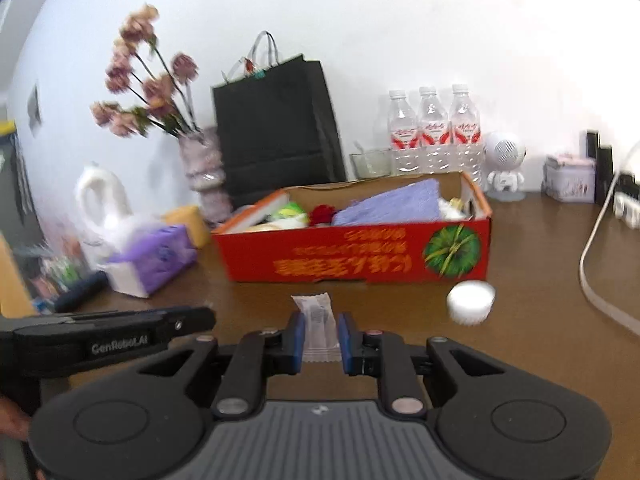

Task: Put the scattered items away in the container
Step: 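Carry both clear pieces over the cardboard box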

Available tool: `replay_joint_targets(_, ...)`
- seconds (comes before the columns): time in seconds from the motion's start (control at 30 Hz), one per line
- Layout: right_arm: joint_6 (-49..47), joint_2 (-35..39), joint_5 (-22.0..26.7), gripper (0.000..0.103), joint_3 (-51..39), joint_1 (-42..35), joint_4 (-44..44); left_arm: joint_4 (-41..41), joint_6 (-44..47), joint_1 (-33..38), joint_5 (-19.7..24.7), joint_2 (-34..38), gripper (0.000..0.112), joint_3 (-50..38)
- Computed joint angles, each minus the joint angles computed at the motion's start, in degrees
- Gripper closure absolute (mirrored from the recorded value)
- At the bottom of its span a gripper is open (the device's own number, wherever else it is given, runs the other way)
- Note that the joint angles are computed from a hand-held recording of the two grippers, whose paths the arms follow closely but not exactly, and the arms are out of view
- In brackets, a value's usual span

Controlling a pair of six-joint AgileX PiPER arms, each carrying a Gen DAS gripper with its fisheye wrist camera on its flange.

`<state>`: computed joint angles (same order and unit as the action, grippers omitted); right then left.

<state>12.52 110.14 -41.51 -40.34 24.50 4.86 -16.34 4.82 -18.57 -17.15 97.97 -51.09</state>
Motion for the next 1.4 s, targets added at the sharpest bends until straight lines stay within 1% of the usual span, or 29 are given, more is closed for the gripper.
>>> replay_joint_targets(0.07,-3.2,-1.9,-2.8,0.086,3.5,3.8,4.6,-4.6,3.7,-1.3,-3.9,-5.0,0.093,6.0)
replay_joint_targets(0.17,-9.1,-3.9,-5.7,0.086,6.5,9.3,12.7,-6.5,5.8,-2.8,-7.0,-11.9,0.093,13.1)
replay_joint_targets(0.23,-9.7,-4.7,-7.4,0.086,8.3,11.4,14.2,-10.2,10.1,-4.8,-10.1,-16.0,0.093,17.9)
replay_joint_targets(0.33,-12.6,-6.1,-10.5,0.086,11.7,16.2,20.0,-15.9,15.1,-8.0,-14.9,-21.3,0.093,24.5)
replay_joint_targets(0.4,-14.3,-6.4,-13.5,0.086,13.9,20.5,25.1,-16.5,15.8,-9.1,-16.6,-24.4,0.092,28.1)
replay_joint_targets(0.47,-15.0,-6.8,-16.6,0.086,16.2,24.1,29.3,-18.9,18.7,-10.7,-18.9,-27.3,0.092,31.1)
replay_joint_targets(0.53,-15.0,-7.0,-20.0,0.086,18.2,27.1,32.3,-19.3,19.8,-10.9,-20.4,-29.4,0.092,33.0)
replay_joint_targets(0.63,-16.8,-7.2,-24.2,0.086,19.8,31.6,38.1,-18.9,18.6,-10.2,-21.4,-31.4,0.092,34.3)
replay_joint_targets(0.7,-17.6,-7.5,-26.1,0.086,20.1,33.0,40.6,-17.7,17.5,-9.8,-22.1,-31.7,0.092,34.5)
replay_joint_targets(0.77,-17.9,-7.7,-27.1,0.086,20.1,32.7,41.2,-15.2,15.6,-8.8,-22.6,-31.1,0.092,34.4)
replay_joint_targets(0.83,-18.2,-8.2,-26.8,0.086,19.7,31.2,40.5,-14.2,14.2,-8.1,-22.7,-30.2,0.092,33.9)
replay_joint_targets(0.9,-18.7,-9.1,-24.8,0.086,18.8,28.4,38.4,-12.8,11.9,-6.8,-23.0,-29.1,0.092,33.4)
replay_joint_targets(1.0,-19.8,-9.8,-21.7,0.086,16.8,23.9,35.0,-7.6,7.4,-3.1,-21.6,-27.1,0.092,31.2)
replay_joint_targets(1.1,-20.2,-10.2,-16.6,0.086,13.5,18.4,30.7,-0.3,1.8,0.8,-19.2,-23.5,0.092,26.9)
replay_joint_targets(1.17,-19.5,-10.7,-13.5,0.086,11.2,14.7,27.5,4.1,-1.1,2.8,-17.1,-19.5,0.092,22.0)
replay_joint_targets(1.3,-20.9,-9.8,-9.0,0.086,5.3,9.0,23.7,9.5,-5.2,4.3,-13.7,-10.7,0.092,10.4)
replay_joint_targets(1.4,-21.0,-7.3,-4.2,0.086,-1.5,4.3,19.6,13.7,-8.2,5.0,-8.3,-2.9,0.092,-1.5)
